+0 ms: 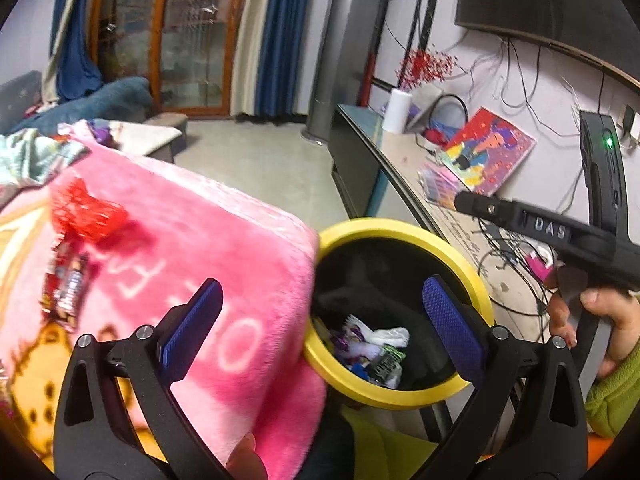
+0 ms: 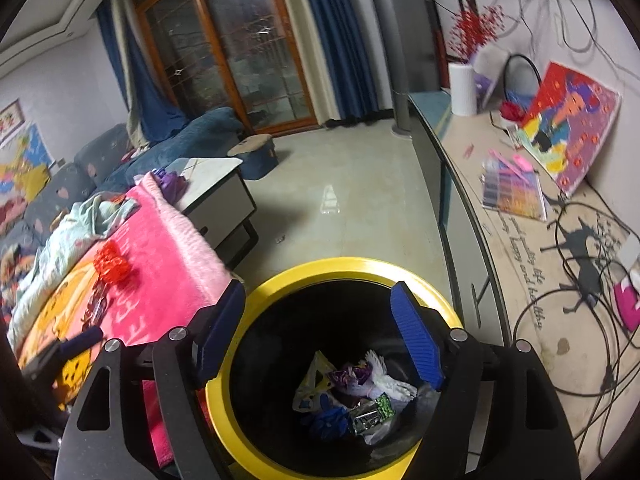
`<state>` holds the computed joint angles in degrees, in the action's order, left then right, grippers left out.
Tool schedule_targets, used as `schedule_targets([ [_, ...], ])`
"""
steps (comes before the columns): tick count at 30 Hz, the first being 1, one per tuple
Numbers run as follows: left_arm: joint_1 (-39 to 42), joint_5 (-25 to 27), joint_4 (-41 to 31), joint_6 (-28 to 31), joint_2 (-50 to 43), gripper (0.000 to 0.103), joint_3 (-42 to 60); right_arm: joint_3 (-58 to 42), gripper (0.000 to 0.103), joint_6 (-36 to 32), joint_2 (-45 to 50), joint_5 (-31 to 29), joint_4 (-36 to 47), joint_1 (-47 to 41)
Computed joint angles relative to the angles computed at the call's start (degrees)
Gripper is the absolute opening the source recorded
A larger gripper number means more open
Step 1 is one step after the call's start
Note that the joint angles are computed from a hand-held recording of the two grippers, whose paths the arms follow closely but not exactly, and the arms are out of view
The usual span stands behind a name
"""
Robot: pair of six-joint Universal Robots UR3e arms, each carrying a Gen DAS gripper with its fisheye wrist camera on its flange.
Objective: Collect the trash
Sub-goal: 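Move both tools back to the remaining candy on the blanket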
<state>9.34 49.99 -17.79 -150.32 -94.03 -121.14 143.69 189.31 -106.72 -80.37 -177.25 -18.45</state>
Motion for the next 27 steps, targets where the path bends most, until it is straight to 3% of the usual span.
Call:
schedule_targets([
  [11, 6.7, -2.2, 4.0, -3.5, 4.2, 0.092, -2.4, -4.8, 0.073, 2.4, 5.8, -6.7, -2.7, 11.5],
  [14, 8.7, -2.8, 4.0, -3.6, 5.1, 0.092, -2.9, -5.6, 0.084, 3.1, 7.0, -8.6, -3.9, 14.0],
  [27, 17.4, -5.7, 4.2, -4.1, 8.8, 0.092, -4.7, -8.7, 0.085, 3.3, 10.1, -11.9, -5.7, 20.6],
])
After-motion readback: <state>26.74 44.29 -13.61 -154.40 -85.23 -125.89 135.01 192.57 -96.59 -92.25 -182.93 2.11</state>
